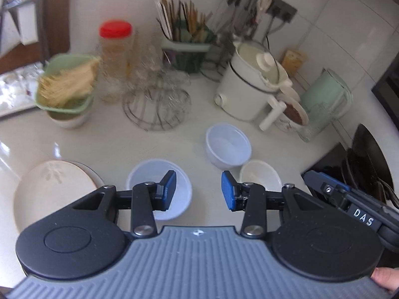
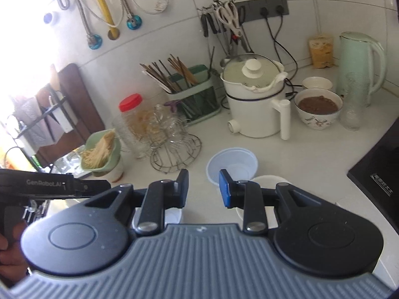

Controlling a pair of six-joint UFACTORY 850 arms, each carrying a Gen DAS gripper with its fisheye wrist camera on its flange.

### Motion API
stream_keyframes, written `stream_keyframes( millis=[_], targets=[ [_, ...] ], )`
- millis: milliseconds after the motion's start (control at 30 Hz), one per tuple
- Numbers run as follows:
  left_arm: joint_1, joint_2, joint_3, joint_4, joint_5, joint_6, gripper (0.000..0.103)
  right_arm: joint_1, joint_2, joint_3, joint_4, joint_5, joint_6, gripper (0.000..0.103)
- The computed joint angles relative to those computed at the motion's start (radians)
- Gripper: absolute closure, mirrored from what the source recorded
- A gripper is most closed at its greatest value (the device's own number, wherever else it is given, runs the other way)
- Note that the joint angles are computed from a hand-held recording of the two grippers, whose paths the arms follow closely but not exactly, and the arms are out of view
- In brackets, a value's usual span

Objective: Organize plates and bowls
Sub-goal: 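Move the left gripper to the rim of a second white bowl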

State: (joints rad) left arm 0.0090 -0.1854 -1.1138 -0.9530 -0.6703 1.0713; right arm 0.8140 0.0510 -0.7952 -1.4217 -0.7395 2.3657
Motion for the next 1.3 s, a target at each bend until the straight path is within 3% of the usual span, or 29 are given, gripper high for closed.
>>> stream_keyframes(
  millis=[400,733,800,867,933,1300],
  targets=[
    [-0.024,-0.101,-0.112,-0.024,-0.086,0.058,0.054,0.022,-0.015,-0.029,0.150,-0.079,-0.038,0.072],
    [-0.061,-0.205,-0.182,-0.017,-0.103,0.039,0.045,-0.022,-0.041,-0.061,0.277,-0.053,-0.154,0.072],
    [-0.074,-0.228,-0.192,-0.031,-0.071,0.043,0.045,-0.046,-0.044,-0.071,0.294,-0.045,-0.146,0.054],
    [-0.089,-0.260,-0.219,-0.008,-0.058,0.010,0.045,-0.061,-0.037,-0.060,0.242,-0.042,-0.122,0.045],
    [-0.101,-0.290,-0.247,0.004,-0.043,-0.022,0.045,-0.079,-0.042,-0.056,0.216,-0.046,-0.145,0.045],
    [-0.178,-0.446,-0.441,0.174,-0.013,-0.263,0.045,-0.269,-0.081,-0.041,0.167,0.172,-0.156,0.045]
  ],
)
